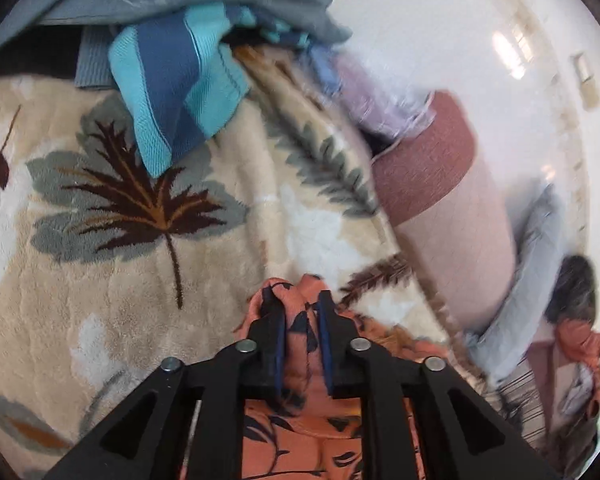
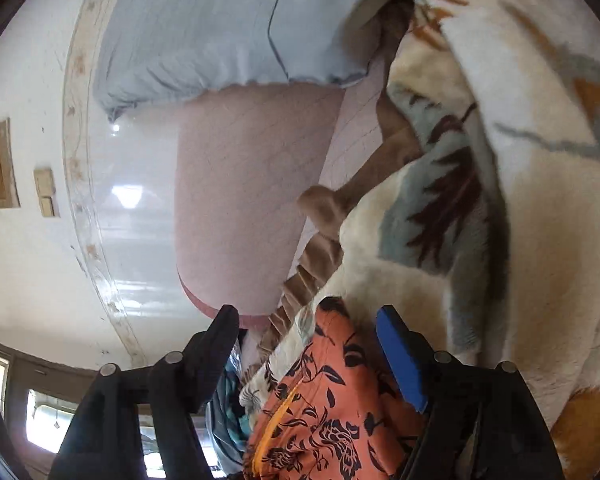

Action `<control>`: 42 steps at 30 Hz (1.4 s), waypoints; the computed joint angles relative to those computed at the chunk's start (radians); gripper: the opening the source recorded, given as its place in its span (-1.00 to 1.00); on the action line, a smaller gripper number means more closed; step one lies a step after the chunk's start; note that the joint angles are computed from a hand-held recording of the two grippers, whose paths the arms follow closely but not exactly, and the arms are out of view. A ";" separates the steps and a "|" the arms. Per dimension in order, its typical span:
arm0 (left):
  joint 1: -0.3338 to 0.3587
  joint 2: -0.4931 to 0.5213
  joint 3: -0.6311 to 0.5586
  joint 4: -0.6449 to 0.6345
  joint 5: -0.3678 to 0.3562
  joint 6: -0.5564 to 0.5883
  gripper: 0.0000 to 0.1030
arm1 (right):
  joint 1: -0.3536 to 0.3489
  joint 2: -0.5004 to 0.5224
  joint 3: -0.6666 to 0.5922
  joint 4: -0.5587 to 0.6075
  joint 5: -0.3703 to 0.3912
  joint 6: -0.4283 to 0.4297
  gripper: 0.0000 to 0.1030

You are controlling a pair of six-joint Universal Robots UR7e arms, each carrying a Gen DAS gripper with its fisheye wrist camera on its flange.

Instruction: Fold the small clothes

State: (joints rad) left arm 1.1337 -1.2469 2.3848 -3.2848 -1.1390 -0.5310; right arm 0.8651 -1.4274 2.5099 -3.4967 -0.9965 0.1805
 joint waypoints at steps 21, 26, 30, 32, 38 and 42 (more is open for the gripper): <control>-0.306 -0.247 0.251 0.719 0.524 -0.794 0.77 | 0.940 0.642 -0.309 0.172 -0.907 -0.336 0.06; -0.266 -0.219 0.207 0.749 0.513 -0.719 0.77 | 0.910 0.793 -0.561 0.304 -1.023 -0.216 0.07; -0.253 -0.230 0.204 0.732 0.498 -0.685 0.77 | 0.902 0.761 -0.568 0.016 -1.071 -0.234 0.06; -0.249 -0.228 0.205 0.694 0.491 -0.682 0.77 | 0.882 0.681 -0.521 0.035 -0.999 -0.215 0.06; -0.279 -0.244 0.223 0.691 0.490 -0.682 0.34 | 0.862 0.501 -0.310 0.075 -0.989 -0.317 0.07; -0.306 -0.205 0.224 0.671 0.501 -0.650 -0.12 | 0.791 0.454 -0.184 0.037 -0.955 -0.344 0.07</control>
